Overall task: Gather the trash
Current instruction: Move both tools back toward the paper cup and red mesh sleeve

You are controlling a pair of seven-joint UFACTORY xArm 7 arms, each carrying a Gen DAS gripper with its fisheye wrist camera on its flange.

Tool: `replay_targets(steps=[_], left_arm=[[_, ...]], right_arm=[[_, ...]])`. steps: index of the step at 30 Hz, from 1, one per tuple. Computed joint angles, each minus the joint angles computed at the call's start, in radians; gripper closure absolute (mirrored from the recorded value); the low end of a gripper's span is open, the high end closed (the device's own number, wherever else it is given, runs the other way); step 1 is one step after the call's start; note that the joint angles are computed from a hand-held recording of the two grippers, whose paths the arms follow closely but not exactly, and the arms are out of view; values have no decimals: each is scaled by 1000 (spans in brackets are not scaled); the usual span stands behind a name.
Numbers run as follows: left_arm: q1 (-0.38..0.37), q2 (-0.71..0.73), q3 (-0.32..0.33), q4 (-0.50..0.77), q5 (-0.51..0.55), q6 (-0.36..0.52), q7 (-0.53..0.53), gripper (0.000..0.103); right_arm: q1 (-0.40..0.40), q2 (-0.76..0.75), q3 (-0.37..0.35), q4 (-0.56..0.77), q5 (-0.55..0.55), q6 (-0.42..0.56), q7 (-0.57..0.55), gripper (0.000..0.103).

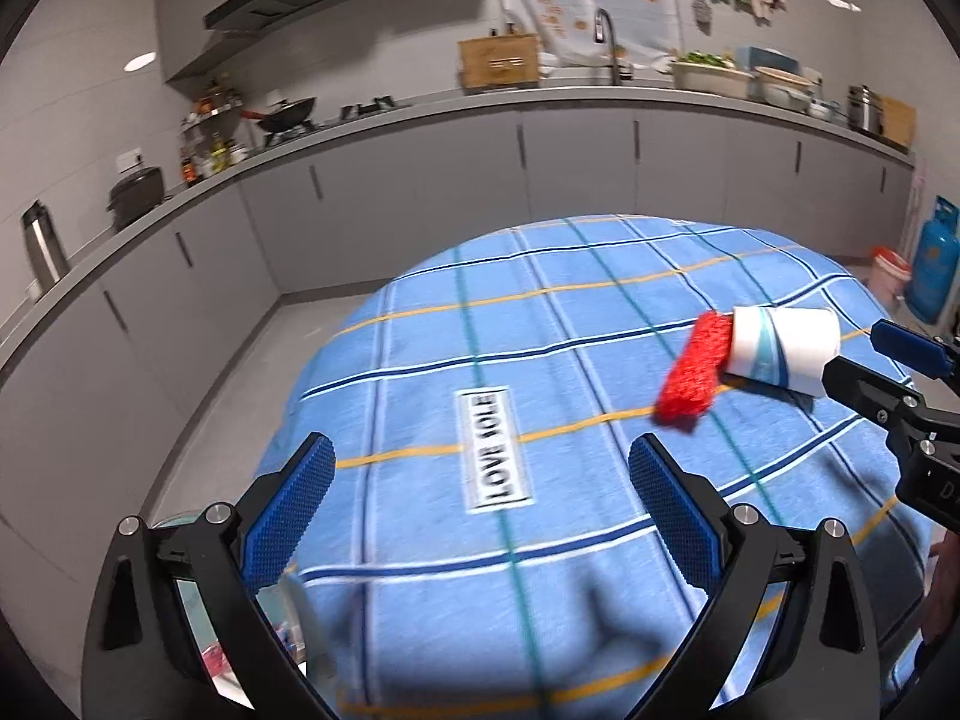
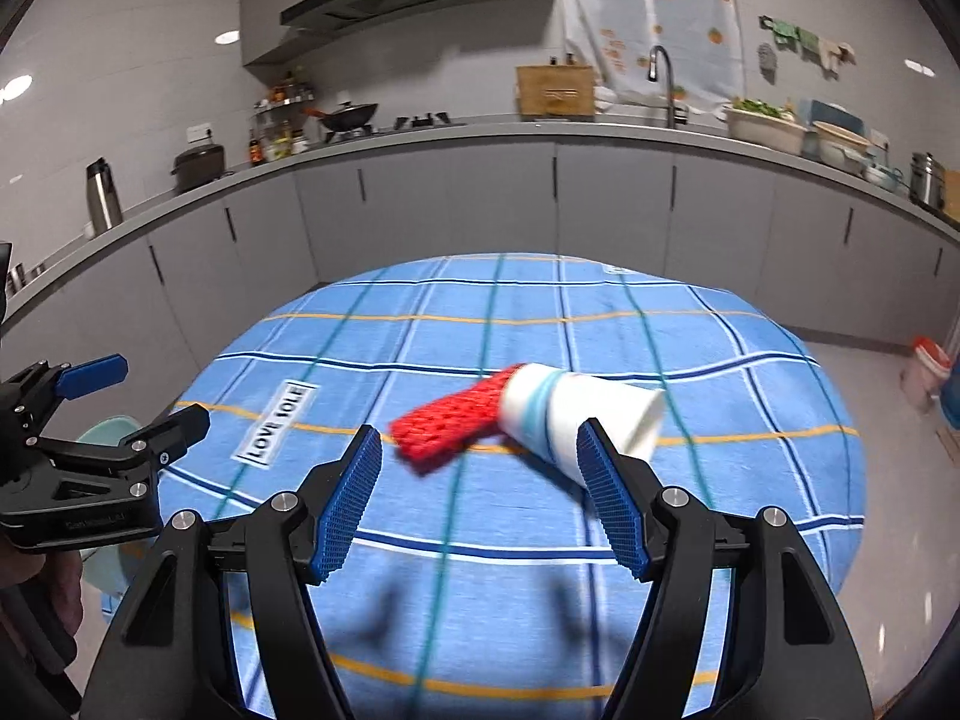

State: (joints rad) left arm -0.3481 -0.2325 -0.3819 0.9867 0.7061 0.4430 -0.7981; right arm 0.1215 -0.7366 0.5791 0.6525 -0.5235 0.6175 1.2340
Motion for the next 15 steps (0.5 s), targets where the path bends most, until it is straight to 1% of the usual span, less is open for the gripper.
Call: replay_targets(steps=[3, 5, 9, 15], left_arm=[[-14, 64, -14, 55, 23, 9, 2, 6], [-35, 98, -7, 85, 39, 18, 0, 6], [-85, 160, 20, 135, 70, 26, -6, 6], [-159, 241, 72, 209, 65, 37, 25, 6]], right_arm=[[6, -16, -23, -22, 16, 11, 6, 35], [7, -30, -40, -39, 27, 20, 8, 35], [4, -43, -55, -60, 38, 47, 4, 35], [-5, -39, -83, -85, 55, 35, 11, 35]])
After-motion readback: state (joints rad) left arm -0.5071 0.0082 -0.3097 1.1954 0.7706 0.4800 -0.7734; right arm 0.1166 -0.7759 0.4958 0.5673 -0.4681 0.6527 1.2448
